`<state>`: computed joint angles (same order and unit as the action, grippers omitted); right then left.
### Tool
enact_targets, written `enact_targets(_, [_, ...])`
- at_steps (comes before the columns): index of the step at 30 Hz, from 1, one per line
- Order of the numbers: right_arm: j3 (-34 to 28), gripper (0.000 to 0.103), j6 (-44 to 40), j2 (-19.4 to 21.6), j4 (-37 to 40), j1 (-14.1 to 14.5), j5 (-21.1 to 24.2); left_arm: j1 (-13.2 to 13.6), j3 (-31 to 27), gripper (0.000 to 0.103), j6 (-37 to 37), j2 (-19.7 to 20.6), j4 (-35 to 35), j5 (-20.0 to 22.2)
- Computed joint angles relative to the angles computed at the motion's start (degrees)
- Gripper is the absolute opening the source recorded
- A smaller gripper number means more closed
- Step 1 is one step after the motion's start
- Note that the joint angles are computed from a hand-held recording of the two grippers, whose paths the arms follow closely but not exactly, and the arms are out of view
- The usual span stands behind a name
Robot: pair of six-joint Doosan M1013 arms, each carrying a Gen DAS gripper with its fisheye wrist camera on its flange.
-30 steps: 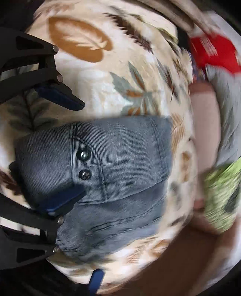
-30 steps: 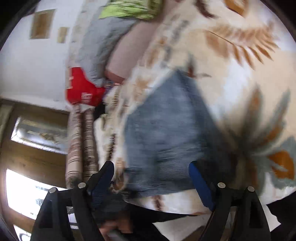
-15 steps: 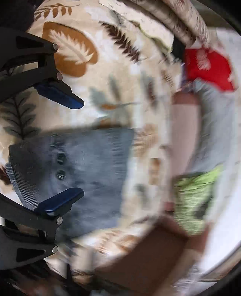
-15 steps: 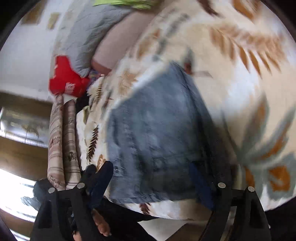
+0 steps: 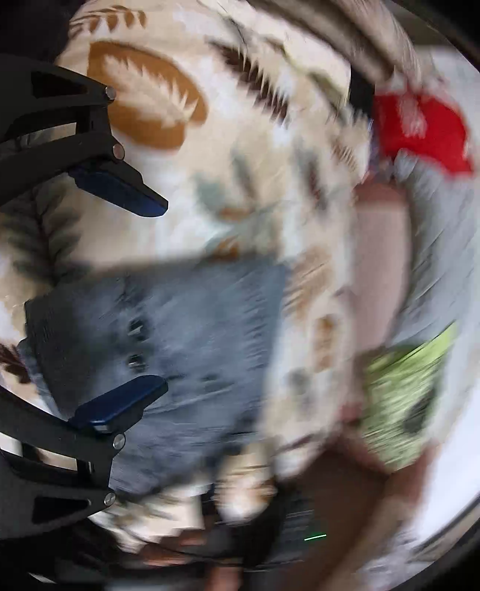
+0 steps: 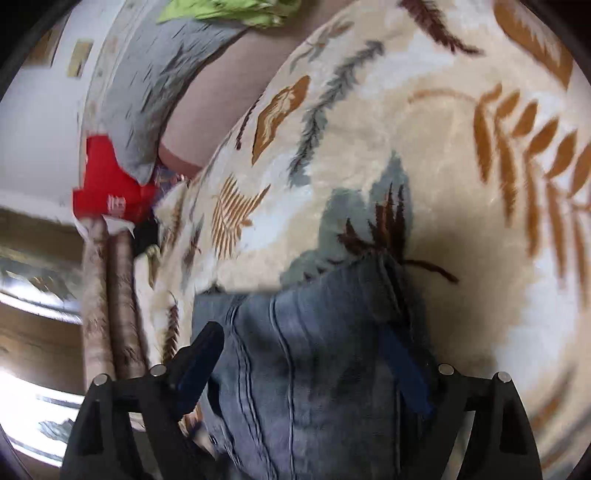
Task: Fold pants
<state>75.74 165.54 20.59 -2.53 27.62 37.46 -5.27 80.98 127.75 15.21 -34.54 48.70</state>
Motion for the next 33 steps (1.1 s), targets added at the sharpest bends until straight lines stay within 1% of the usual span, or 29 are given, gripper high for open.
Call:
enact_targets(1, [-0.97, 0.089, 0.38, 0.03, -1.52, 0.54, 2.40, 0.75, 0.04, 0.088, -0.52, -0.16, -2.62, -0.71])
enact_targets(2, [-0.89, 0.089, 0.02, -0.63, -2.90, 1.25, 1.81, 1.14, -0.11, 0.088, -1.69, -0.06, -3.52, -0.97])
enact_targets(3, [0.27, 0.089, -1.30, -1.76, -2.66, 1.48, -0.62, 0.85, -0.57, 0.088, -3.72, 0.32, -1.42, -0.68])
enact_targets(4, [1.53, 0.089, -2.07, -2.83, -2.90, 2.29, -3.85, -0.14, -1.55, 0.088, -6.11, 1.36, 3.66, 1.57])
enact_targets(5, [2.48, 0.091, -1.32, -3.41, -4.03, 2.94, -5.40, -1.28, -2.58, 0.088, -7.78, 2.40, 8.83, 4.53])
enact_targets(6, [2.83, 0.099, -0.84, -3.43, -4.89, 3.53, -6.09, -2.56, -1.95, 0.088, -7.47, 3.03, 12.75, 5.17])
enact_targets(7, [3.22, 0.102, -2.03, -3.31, -4.23, 4.04, -4.52, -2.92, -0.63, 0.088, -8.43, 2.38, 13.67, 2.80])
enact_targets(8, [2.95, 0.102, -5.25, -1.74, -1.35, 4.18, 0.05, -2.56, -0.10, 0.088, -7.56, 1.99, 11.59, 2.14])
enact_targets(9, [3.09, 0.100, -5.47, -0.79, -1.46, 4.40, 1.62, -2.47, -0.86, 0.088, -7.92, 2.11, 11.92, 3.52])
enact_targets(10, [3.71, 0.100, -3.46, -1.45, -4.58, 4.90, 0.19, -2.20, -1.48, 0.088, -7.09, 2.06, 11.44, 4.00])
enact_targets(11, [2.90, 0.100, -2.32, -1.52, -5.62, 5.24, 0.99, -1.70, -1.33, 0.088, -5.61, 1.70, 9.59, 3.43])
enact_targets(13, [0.43, 0.100, -4.40, -1.12, -2.88, 5.05, 3.82, -0.81, -0.69, 0.088, -5.50, 0.84, 5.82, 0.88])
enact_targets(14, [-0.51, 0.100, -3.96, -0.98, -4.49, 5.33, 4.14, -0.45, -0.87, 0.088, -5.51, 0.93, 4.02, 1.14])
enact_targets(15, [-0.99, 0.100, -4.28, -1.25, -5.88, 5.44, 4.20, -0.54, -1.34, 0.088, -5.71, 1.35, 4.21, 2.49])
enact_targets(16, [-1.65, 0.100, -5.11, -1.59, -7.14, 5.78, 3.32, -1.26, -2.02, 0.088, -6.39, 2.10, 7.34, 4.69])
enact_targets(17, [-1.07, 0.101, -5.30, -2.06, -7.58, 5.97, 1.54, -1.95, -2.17, 0.089, -6.83, 2.60, 10.27, 5.76])
enact_targets(18, [-0.53, 0.103, -5.67, -2.30, -7.47, 6.02, -0.41, -2.28, -1.45, 0.089, -6.27, 2.52, 11.34, 5.73])
enact_targets(19, [0.22, 0.103, -6.98, -2.31, -5.89, 5.73, -2.00, -1.82, -1.06, 0.089, -5.82, 2.28, 9.41, 5.16])
enact_targets(20, [0.25, 0.103, -9.20, -1.39, -2.38, 5.27, -0.60, -1.13, -1.51, 0.088, -5.66, 2.26, 7.63, 6.34])
enact_targets(21, [0.41, 0.100, -10.54, -0.38, 1.33, 4.67, 2.70, -0.36, -2.18, 0.088, -5.15, 2.33, 4.98, 7.06])
enact_targets(22, [1.88, 0.099, -8.88, 0.19, 2.05, 4.56, 3.01, 0.60, -1.97, 0.088, -3.98, 1.81, 1.36, 5.34])
enact_targets(23, [2.88, 0.099, -7.43, -0.85, -0.24, 4.90, 0.58, 0.91, -1.33, 0.088, -3.79, 1.34, 0.04, 3.20])
enact_targets(24, [2.32, 0.099, -6.36, -0.72, -1.53, 5.27, 1.15, 1.09, -1.12, 0.089, -4.69, 1.08, -0.29, 1.59])
enact_targets(25, [0.29, 0.099, -7.52, 0.03, -0.92, 5.29, 4.72, 1.09, -1.52, 0.089, -5.84, 1.35, -0.07, 1.68])
enact_targets(27, [-4.05, 0.099, -7.47, 1.73, -2.70, 5.65, 12.72, 0.16, -3.35, 0.089, -5.35, 3.15, 2.85, 7.32])
enact_targets(28, [-6.55, 0.099, -7.49, 2.64, -4.42, 5.88, 16.61, -0.86, -3.72, 0.089, -4.45, 3.82, 6.18, 9.78])
enact_targets(29, [-7.92, 0.099, -7.33, 2.82, -6.69, 6.22, 17.66, -1.44, -2.54, 0.089, -2.37, 3.66, 6.62, 9.44])
enact_targets(30, [-8.25, 0.099, -6.45, 2.42, -8.57, 6.68, 16.12, -1.36, -1.23, 0.089, -1.38, 3.10, 5.37, 6.79])
enact_targets(33, [-9.33, 0.100, -6.58, 2.60, -10.47, 6.98, 10.69, -1.03, -2.20, 0.089, -1.13, 3.55, 4.29, 8.28])
